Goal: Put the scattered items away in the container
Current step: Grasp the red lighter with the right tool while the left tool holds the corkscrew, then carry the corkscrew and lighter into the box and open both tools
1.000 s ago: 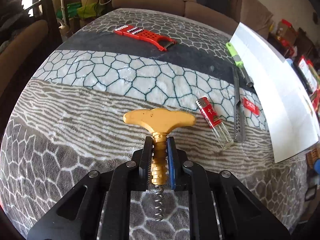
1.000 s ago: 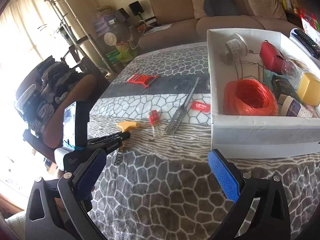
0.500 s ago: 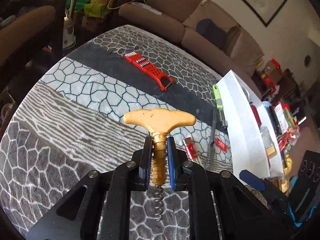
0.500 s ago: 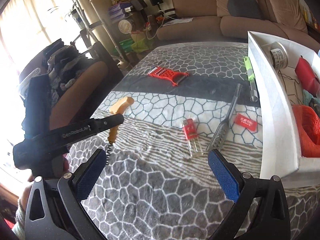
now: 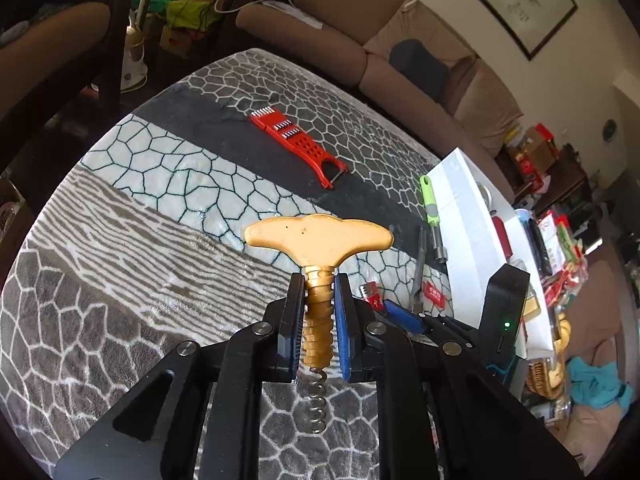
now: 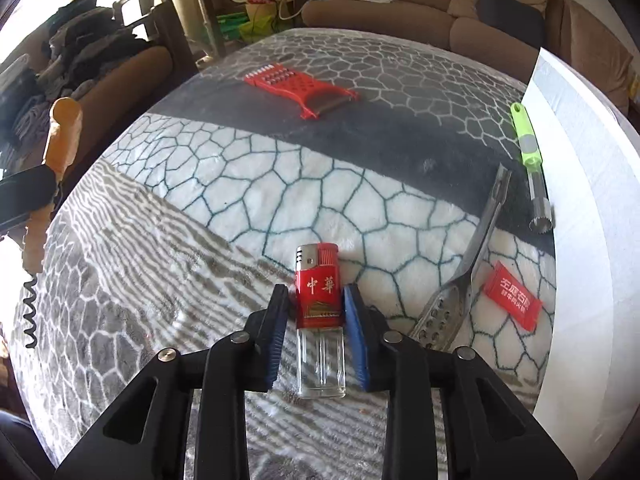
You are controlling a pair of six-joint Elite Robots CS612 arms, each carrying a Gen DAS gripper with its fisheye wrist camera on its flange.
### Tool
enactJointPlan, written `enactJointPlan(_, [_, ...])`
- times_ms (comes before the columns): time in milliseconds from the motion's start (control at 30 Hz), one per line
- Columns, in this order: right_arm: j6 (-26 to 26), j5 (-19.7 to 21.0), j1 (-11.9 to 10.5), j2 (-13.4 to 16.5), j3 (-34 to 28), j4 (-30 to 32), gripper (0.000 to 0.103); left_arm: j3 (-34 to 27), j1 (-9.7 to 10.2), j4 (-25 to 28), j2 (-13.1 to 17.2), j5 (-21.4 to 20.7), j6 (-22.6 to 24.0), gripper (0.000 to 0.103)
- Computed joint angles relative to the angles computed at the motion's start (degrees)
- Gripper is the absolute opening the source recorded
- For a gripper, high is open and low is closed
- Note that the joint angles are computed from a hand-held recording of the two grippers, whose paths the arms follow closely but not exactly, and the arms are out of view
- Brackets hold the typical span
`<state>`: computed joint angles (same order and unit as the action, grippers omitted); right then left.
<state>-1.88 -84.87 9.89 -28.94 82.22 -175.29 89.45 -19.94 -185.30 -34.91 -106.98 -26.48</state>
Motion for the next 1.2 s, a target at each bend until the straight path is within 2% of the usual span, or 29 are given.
enactJointPlan(67, [0.32, 0.74, -0.23, -0.16, 0.26, -0.1, 0.022, -0.21, -0.2, 0.55, 0.14, -0.28, 0.16, 0.013])
enactJointPlan(200, [5.19, 4.95, -1.23, -1.82, 2.51, -3.78, 0.022, -0.1, -0.58, 0.1, 0.15, -0.77, 0.56, 0.013])
enactJointPlan(333, [9.13, 9.72, -2.79, -5.35, 6.75, -10.41, 0.022, 0.37, -1.02, -1.66, -0.11, -1.32, 1.55, 0.013])
enactJointPlan(467, [11.77, 12.28, -5.04, -9.9, 11.71, -16.43, 0.022, 0.28, -1.83, -1.29, -0.29, -3.52, 0.84, 0.013])
enactJointPlan(533, [12.83, 12.63, -6.36, -11.78, 13.87, -18.78, 0.022, 0.3, -2.96, -0.7, -0.93, -3.91, 2.19, 0.013])
enactJointPlan(700, [14.99, 10.22, -10.0, -14.85, 18.64, -23.52, 0.022, -1.23, -6.8, 1.44, -2.54, -4.72, 5.98, 0.013])
enactJointPlan(900, [19.63, 7.82, -14.88, -15.48, 23.2, -26.91, 0.022, -7.37, -11.62, 6.45, -1.77, -6.35, 8.01, 0.013])
enactJointPlan(1067, [22.84, 9.81, -17.71, -13.83, 24.44, -27.44, 0.022, -14.68, -14.81, 13.75, 1.01, -3.57, 10.42, 0.013])
enactJointPlan(1200, [23.15, 11.37, -18.32, -12.69, 23.0, -24.54, 0.023, -21.02, -16.51, 20.88, 4.12, 1.25, 12.28, 0.013])
